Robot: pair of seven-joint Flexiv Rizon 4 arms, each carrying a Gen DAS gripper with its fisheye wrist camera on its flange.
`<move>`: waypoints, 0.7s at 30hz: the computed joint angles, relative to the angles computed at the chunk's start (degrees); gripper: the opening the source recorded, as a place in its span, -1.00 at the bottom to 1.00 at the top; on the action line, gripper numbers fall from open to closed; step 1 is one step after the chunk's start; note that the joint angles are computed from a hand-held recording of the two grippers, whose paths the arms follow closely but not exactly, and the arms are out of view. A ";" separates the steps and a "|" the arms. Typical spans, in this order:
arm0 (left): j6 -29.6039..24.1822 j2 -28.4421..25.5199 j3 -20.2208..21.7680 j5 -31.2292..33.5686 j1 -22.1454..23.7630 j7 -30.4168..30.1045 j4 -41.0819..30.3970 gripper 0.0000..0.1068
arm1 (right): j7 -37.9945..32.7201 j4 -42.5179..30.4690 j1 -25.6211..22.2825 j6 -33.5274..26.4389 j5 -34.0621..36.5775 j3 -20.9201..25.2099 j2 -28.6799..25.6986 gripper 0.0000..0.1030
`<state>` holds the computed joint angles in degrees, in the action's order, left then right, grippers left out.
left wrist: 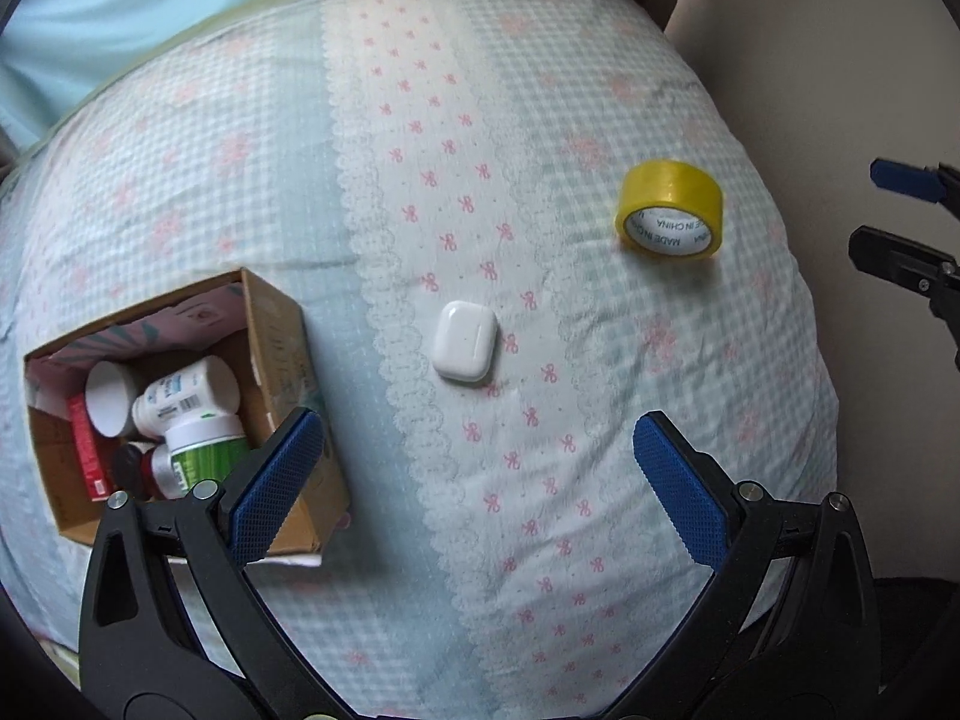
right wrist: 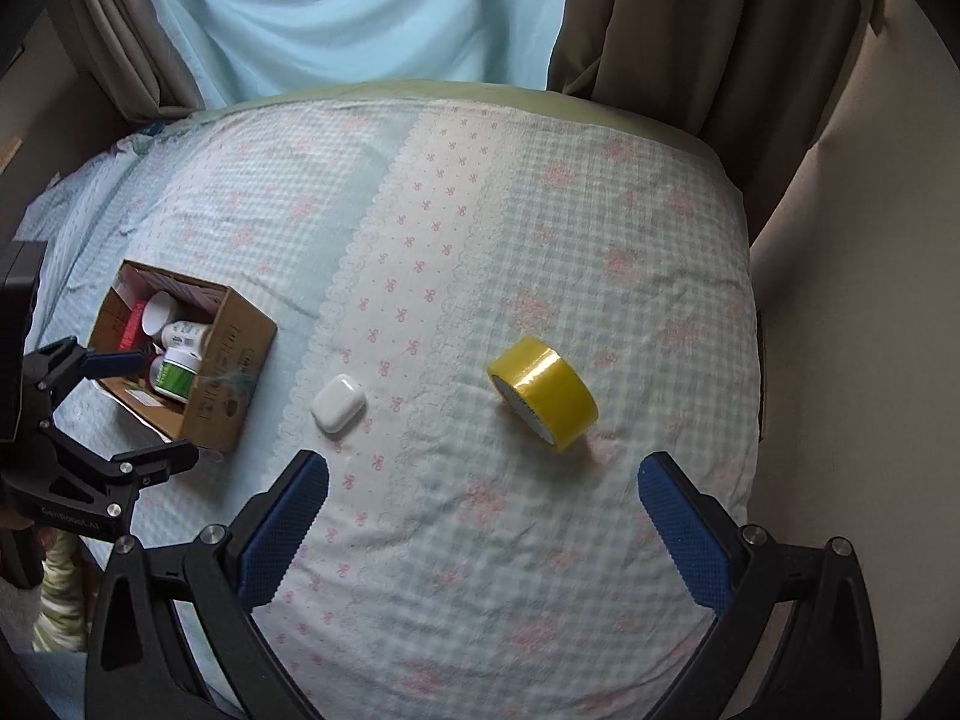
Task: Organize rigid objects
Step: 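Move both tools toward the white earbud case and yellow tape roll, then grasp the white earbud case with the left tool while the right grasps the yellow tape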
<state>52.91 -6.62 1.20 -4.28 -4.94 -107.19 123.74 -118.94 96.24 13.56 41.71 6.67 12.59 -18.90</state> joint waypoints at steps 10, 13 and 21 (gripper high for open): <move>-0.46 -16.32 -1.05 -5.44 1.75 8.30 -6.23 0.60 | -7.45 -7.99 2.43 -1.47 -11.62 -1.75 -13.70 1.00; -0.02 -19.16 -1.21 -6.90 2.43 10.14 -7.01 0.60 | -9.59 -9.84 3.02 -2.90 -13.45 -1.79 -16.77 1.00; 0.09 -23.56 -1.38 -8.57 3.02 12.39 -8.20 0.37 | -12.08 -10.62 5.61 -3.27 -18.63 -2.74 -20.75 0.89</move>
